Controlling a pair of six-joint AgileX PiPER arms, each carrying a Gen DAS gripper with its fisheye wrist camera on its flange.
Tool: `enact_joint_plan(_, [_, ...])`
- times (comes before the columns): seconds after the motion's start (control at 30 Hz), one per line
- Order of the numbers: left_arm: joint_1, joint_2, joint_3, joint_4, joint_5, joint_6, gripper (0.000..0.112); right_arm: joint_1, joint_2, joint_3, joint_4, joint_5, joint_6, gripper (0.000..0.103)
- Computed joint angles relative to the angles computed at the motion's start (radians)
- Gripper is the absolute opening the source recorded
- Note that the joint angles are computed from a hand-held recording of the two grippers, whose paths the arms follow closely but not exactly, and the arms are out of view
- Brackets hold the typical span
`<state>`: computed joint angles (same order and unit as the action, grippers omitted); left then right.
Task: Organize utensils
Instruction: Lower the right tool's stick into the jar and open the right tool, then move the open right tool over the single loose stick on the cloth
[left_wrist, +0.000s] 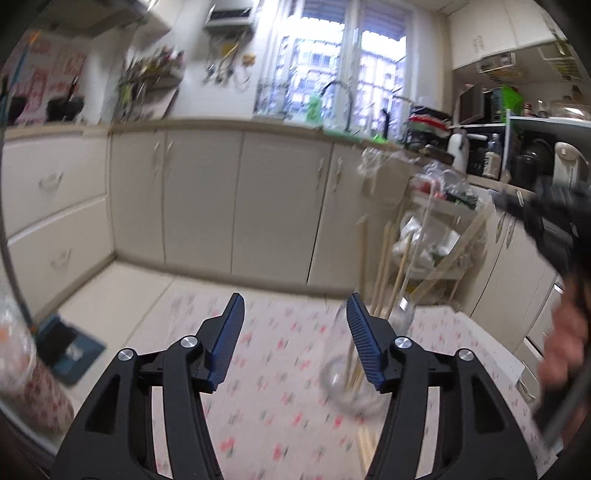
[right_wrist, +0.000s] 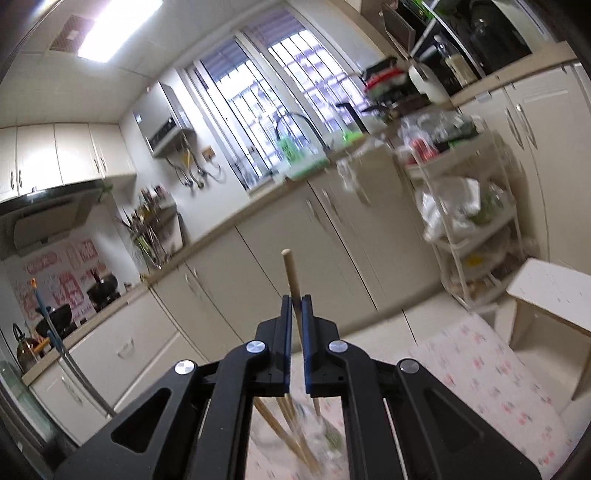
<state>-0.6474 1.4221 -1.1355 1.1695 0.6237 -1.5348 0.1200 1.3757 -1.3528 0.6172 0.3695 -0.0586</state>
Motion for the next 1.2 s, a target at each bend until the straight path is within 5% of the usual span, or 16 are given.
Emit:
enact_joint_plan(0.3, [0.075, -0.085, 0.185, -0.075, -0.082, -0.054, 0.057, 0.037, -0.012, -0.048, -0.128, 0.021, 0.057, 0.006])
enact_joint_plan(0.5, [0.078, -0.094, 0.202, -0.084, -0.084, -0.060, 0.057, -0.017, -0.063, -0.016, -0.030, 0.085, -0.053, 0.006])
enact_joint_plan(0.57, [0.078, -0.089, 0.202, -0.097, -0.081, -0.050, 0.057, -0.053, -0.044, -0.023, -0.035, 0.146, -0.059, 0.006])
enact_joint_plan(0.67, [0.080, -0.088, 0.201, -0.131, -0.083, -0.022, 0.057, -0.107, 0.030, -0.055, -0.094, 0.346, -0.056, 0.011])
enact_joint_plan(0.83, [0.104, -0.090, 0.210, -0.169, -0.108, 0.001, 0.061, -0.106, 0.194, -0.075, -0.185, 0.628, -0.273, 0.015])
enact_joint_plan(1.03, [0.118, -0.076, 0.201, -0.212, -0.122, 0.023, 0.062, -0.043, 0.330, -0.154, -0.195, 0.664, -0.408, 0.015])
enact_joint_plan(1.2, [0.138, -0.067, 0.196, -0.249, -0.139, 0.048, 0.064, 0.038, 0.366, -0.170, -0.366, 0.650, -0.294, 0.008])
